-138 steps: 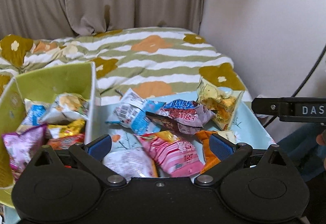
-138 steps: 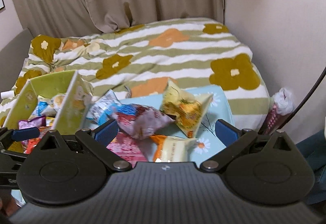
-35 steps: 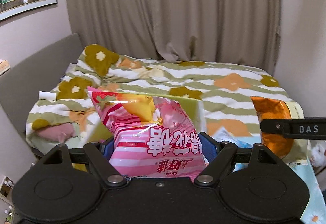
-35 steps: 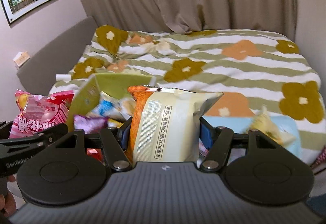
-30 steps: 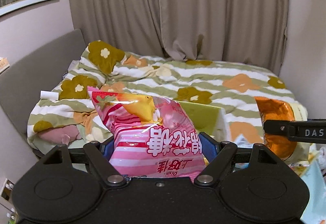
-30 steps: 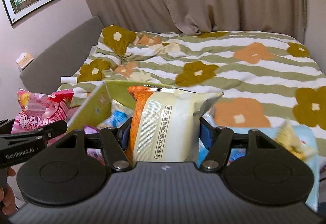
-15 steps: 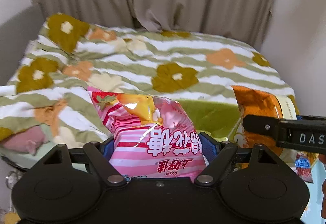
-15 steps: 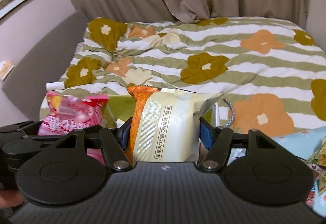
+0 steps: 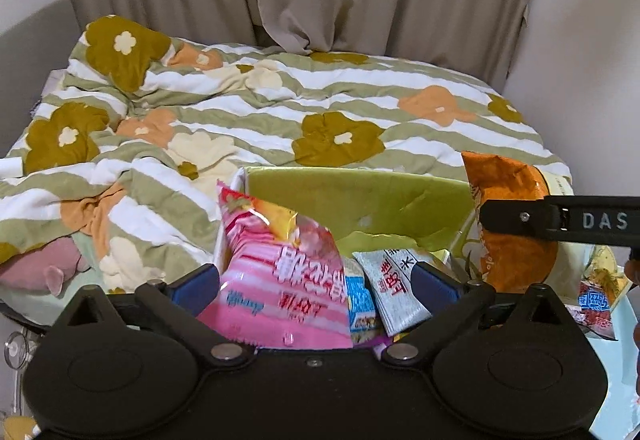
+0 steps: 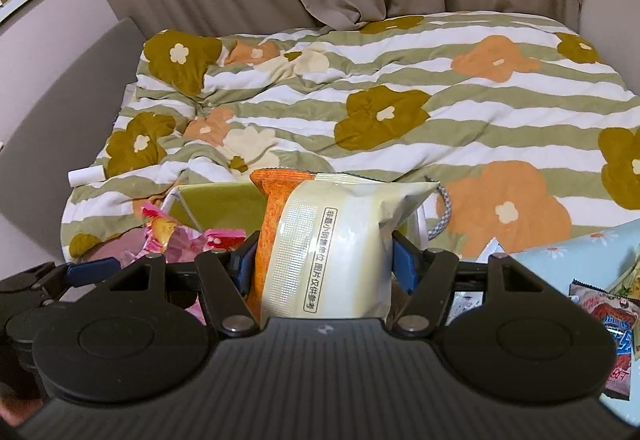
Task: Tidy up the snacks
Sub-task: 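Carry both bags into the cardboard box and open both tools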
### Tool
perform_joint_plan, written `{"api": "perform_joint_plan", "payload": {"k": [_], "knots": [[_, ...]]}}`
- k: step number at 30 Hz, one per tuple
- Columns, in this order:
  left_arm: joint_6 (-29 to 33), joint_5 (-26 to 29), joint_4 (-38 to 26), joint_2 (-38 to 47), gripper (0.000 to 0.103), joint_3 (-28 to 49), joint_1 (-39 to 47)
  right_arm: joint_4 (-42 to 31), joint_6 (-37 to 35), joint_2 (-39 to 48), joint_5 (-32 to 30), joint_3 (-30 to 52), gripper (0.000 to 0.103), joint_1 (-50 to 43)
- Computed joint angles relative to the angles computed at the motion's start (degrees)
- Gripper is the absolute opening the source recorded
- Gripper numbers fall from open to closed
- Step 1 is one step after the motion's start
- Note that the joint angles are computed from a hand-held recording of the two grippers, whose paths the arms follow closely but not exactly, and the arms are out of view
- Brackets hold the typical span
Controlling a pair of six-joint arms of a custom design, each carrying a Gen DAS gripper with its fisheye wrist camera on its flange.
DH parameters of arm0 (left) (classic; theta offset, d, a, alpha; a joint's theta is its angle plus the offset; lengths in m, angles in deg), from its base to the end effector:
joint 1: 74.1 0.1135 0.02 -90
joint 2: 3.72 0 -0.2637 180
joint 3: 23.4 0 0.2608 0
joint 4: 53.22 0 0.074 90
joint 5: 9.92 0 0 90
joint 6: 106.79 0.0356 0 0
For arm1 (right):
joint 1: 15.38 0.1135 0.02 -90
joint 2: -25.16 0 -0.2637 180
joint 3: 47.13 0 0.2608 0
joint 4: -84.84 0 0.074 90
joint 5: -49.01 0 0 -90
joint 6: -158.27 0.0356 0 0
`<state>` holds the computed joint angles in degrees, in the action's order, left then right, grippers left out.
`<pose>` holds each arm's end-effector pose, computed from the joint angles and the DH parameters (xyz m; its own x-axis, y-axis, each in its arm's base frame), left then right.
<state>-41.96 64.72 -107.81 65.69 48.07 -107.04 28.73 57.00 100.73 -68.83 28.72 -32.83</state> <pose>0.2181 -0.1301 0.2838 -0.7683 0.0091 -0.6400 0.0689 0.9953 -0.0685 0.2667 -0.0664 0.2829 -0.7770 0.0631 -0.6263 -0.1396 0.9529 0.2692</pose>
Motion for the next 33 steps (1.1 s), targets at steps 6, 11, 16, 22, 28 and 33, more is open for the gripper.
{"api": "perform_joint_plan", "payload": {"k": [6,11,16,22,28,33], "knots": [[-1.9,-3.4,-2.1,-1.5,0.103,-0.2,-3.0,-0.8,-0.7,0.8,-1.2,0.6,0.081,0.6],[-3.3,-5.5,-3.7,-2.3,0.103,-0.7,-3.8,1.9,0.4,1.9,-0.1,0.6,0.081,4.7],[-4.5,-5.9,-4.5,-2.6,0.103,-1.5,-3.9,3.0,1.9,3.4,0.2,0.3,0.103,7.4],[-5.6,-6.6,-5.2,-3.8,0.103,-2.0,-4.7,3.0,1.2,1.1,-1.5,-1.3,0.103,6.2],[-8.0,-8.9,-7.1,-5.7,0.103,-1.1,-7.4,2.0,0.2,-1.9,-3.0,-2.1,0.103,4.2],[-10.6,-12.1,-9.9,-7.7,0.103,0.2,-11.0,-2.0,-2.7,-6.1,-5.7,-2.0,0.103,0.1]]}}
